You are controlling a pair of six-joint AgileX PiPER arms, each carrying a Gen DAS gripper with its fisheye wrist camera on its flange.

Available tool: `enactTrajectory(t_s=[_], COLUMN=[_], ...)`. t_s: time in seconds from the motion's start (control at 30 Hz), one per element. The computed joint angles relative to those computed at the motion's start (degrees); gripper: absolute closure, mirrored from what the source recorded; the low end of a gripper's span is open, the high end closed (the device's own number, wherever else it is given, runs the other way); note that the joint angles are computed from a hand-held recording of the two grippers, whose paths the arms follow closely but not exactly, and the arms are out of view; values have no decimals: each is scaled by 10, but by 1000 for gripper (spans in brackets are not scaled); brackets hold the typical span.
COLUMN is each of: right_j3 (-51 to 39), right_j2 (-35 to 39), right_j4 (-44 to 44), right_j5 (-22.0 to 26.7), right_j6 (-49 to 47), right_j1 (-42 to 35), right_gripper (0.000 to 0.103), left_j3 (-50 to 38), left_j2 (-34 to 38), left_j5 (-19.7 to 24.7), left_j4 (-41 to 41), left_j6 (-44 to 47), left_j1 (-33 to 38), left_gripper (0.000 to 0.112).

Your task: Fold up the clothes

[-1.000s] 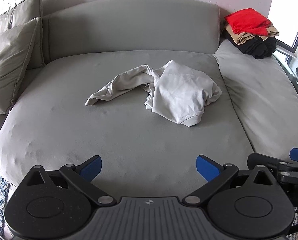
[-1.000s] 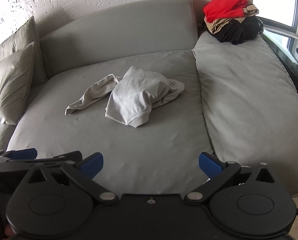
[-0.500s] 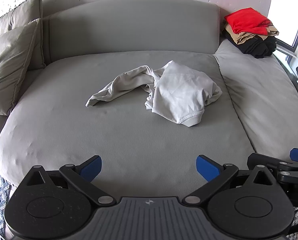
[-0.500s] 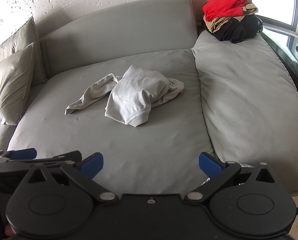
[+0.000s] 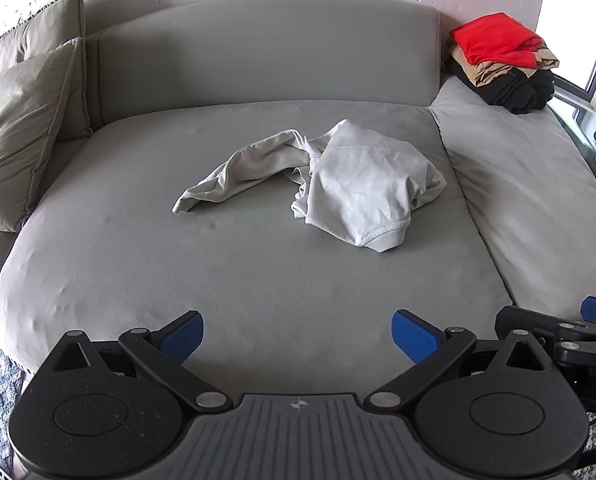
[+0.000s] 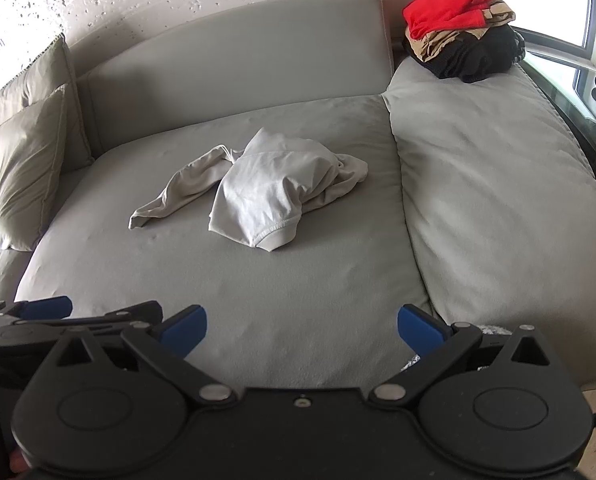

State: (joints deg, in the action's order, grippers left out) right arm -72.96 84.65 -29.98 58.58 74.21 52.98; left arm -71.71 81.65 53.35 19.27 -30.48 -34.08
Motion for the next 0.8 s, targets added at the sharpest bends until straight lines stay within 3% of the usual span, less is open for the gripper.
enactTrajectory(t_s=[0.8], right_j3=[1], right_j2=[2], right_j4=[10], right_j5=[-5], right_j6=[-10], right_j1=[-6], right_gripper=[0], left_j3=[3], left_j2=[1], left_j5=[-1], left_j4=[9], left_j6=[-5], left_j1=[-3], left_gripper=[12])
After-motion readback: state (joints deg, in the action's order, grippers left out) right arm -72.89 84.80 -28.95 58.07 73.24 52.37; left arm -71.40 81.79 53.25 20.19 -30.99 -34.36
